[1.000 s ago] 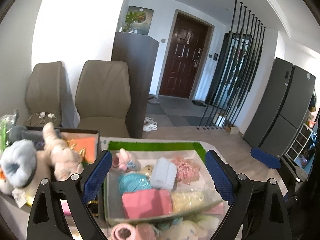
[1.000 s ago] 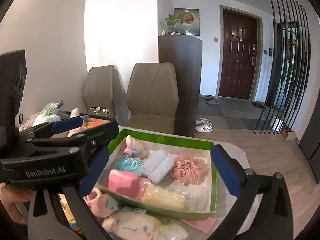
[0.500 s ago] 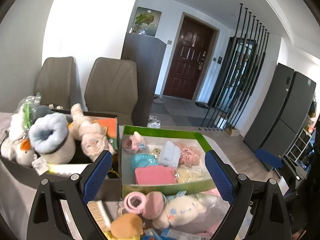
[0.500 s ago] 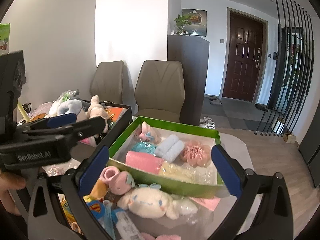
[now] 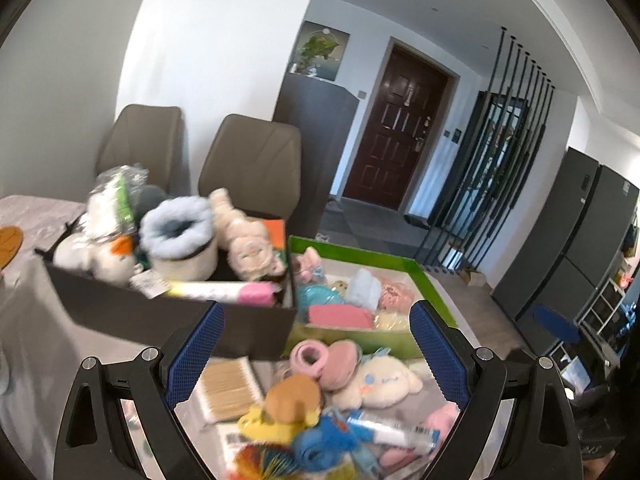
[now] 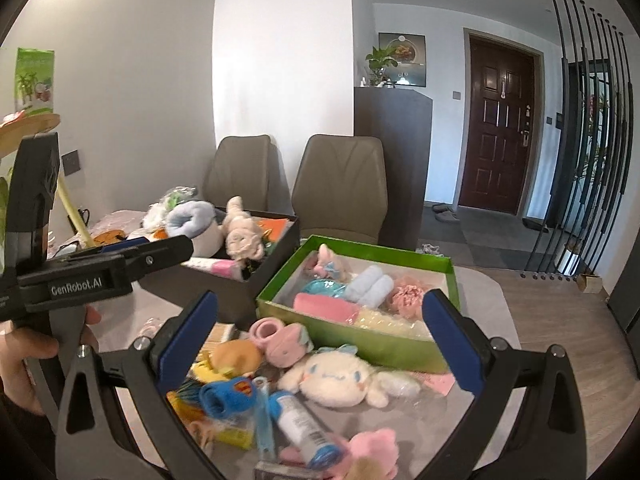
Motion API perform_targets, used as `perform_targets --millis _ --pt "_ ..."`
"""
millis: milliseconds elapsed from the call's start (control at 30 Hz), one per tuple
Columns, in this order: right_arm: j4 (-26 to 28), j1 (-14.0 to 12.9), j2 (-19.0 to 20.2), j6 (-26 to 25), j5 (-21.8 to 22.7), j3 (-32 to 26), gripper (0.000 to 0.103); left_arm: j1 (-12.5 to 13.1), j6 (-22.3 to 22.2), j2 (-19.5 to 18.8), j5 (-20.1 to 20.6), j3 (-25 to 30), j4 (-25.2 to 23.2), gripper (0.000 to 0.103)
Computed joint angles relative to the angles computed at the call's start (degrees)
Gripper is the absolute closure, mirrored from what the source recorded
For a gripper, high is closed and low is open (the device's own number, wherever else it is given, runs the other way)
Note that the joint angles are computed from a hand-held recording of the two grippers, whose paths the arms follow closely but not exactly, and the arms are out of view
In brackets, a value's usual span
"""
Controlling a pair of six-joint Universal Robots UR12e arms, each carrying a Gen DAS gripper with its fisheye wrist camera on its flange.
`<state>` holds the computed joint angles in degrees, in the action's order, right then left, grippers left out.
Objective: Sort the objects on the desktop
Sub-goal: 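Withdraw the left gripper from the green box back over the table, then move the left gripper toward the peach plastic clip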
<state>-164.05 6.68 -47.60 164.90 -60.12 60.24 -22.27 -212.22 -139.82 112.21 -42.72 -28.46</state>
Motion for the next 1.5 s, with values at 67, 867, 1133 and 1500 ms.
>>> perform_targets --millis 67,867,1133,1500 --pt "-2.9 -0.5 -1.0 1.6 2.5 3.1 0.001 -0.2 -0.8 1.6 0.7 -2.9 0.6 0.009" --pt "-2.7 -0.8 -3.2 -0.6 10.5 15.6 0.020 -1.5 -7.6 8.5 -1.1 -24.3 6.6 0.009" --pt "1.8 0.0 -3.7 -5.2 10.9 16.5 0.019 -1.2 -10.0 8.7 -2.9 -24.8 4.4 0.009" --pt "10.2 0.9 -3.6 -9.5 10.0 16.0 0.031 -0.8 -11.3 8.8 -4.7 -25.1 3.1 0.009"
